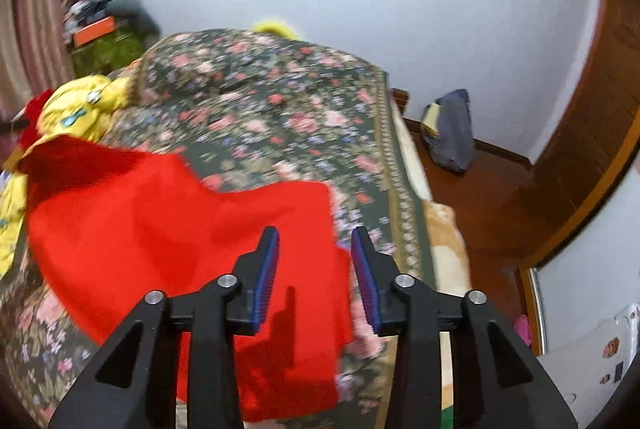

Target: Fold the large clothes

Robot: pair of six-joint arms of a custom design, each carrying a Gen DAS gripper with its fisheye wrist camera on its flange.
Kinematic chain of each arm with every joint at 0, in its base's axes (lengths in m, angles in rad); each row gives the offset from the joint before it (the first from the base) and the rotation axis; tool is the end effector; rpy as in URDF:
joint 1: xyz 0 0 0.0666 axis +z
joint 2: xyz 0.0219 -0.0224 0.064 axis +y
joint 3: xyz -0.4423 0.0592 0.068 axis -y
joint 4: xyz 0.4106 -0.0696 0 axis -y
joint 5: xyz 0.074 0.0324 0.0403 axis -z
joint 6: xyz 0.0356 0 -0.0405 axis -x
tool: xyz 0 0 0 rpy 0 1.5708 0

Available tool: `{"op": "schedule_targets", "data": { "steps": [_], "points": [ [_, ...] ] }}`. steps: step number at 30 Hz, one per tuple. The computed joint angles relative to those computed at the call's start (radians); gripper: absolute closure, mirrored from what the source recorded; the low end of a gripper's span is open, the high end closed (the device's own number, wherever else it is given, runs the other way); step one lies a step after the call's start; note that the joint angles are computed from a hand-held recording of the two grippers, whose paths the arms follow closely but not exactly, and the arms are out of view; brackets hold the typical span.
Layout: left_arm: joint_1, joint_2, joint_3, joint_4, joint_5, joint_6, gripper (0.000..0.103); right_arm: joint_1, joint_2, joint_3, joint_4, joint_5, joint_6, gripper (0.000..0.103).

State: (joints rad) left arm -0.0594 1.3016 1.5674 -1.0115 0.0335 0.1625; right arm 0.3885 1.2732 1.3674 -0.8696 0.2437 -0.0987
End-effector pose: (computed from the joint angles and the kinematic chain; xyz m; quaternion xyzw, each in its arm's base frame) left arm 0.4455 -0.0281 0.6084 -0.0405 0.9151 -0.0596 0.3967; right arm 0.4137 0.1596 0.5359 -0.0856 0.9123 -0.0160 0.4001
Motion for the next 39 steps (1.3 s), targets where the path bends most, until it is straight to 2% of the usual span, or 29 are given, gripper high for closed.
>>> {"op": "schedule_targets", "data": {
  "steps": [4, 10, 14, 17, 21, 23, 25, 28, 30, 31, 33, 35, 39],
  "points": [
    [-0.006, -0.012, -0.007, -0.037, 0.001, -0.037, 0.067, 0.052, 0.024, 0.008, -0.011, -0.061, -0.022, 0.065],
    [-0.071, -0.025, -0.079, -0.066, 0.010, -0.082, 0.064, 0.131, 0.086, 0.037, 0.016, -0.089, -0.055, 0.046],
    [-0.124, -0.017, -0.127, -0.073, 0.058, -0.072, 0.063, 0.179, 0.123, 0.052, 0.018, -0.110, -0.064, 0.045],
    [-0.167, -0.010, -0.166, -0.059, 0.068, -0.047, 0.049, 0.205, 0.151, 0.057, 0.013, -0.127, -0.051, 0.045],
    [-0.209, -0.006, -0.216, -0.034, 0.006, -0.048, 0.045, 0.220, 0.165, 0.040, 0.007, -0.092, -0.033, 0.042],
    [-0.205, -0.004, -0.229, -0.031, -0.006, -0.060, 0.041, 0.215, 0.153, 0.018, 0.018, -0.085, -0.023, 0.030],
    [-0.204, -0.010, -0.244, -0.016, -0.065, -0.073, 0.031, 0.200, 0.123, -0.016, 0.040, -0.109, -0.019, 0.029],
    [-0.184, -0.027, -0.270, -0.008, -0.103, -0.095, 0.028, 0.188, 0.083, -0.052, 0.059, -0.120, -0.011, 0.029],
    [-0.160, -0.040, -0.290, -0.009, -0.104, -0.098, 0.025, 0.190, 0.065, -0.068, 0.041, -0.022, -0.015, 0.027],
    [-0.147, -0.048, -0.303, -0.006, -0.103, -0.098, 0.023, 0.184, 0.054, -0.082, 0.038, 0.015, -0.014, 0.023],
    [-0.121, -0.070, -0.330, 0.002, -0.095, -0.094, 0.022, 0.152, 0.029, -0.107, 0.036, -0.016, -0.043, 0.021],
    [-0.101, -0.089, -0.346, -0.001, -0.096, -0.091, 0.021, 0.117, 0.017, -0.118, -0.002, -0.025, -0.091, 0.021],
    [-0.064, -0.115, -0.367, -0.025, -0.186, -0.087, 0.021, 0.072, -0.015, -0.147, -0.044, 0.009, -0.134, 0.020]
  ]
}}
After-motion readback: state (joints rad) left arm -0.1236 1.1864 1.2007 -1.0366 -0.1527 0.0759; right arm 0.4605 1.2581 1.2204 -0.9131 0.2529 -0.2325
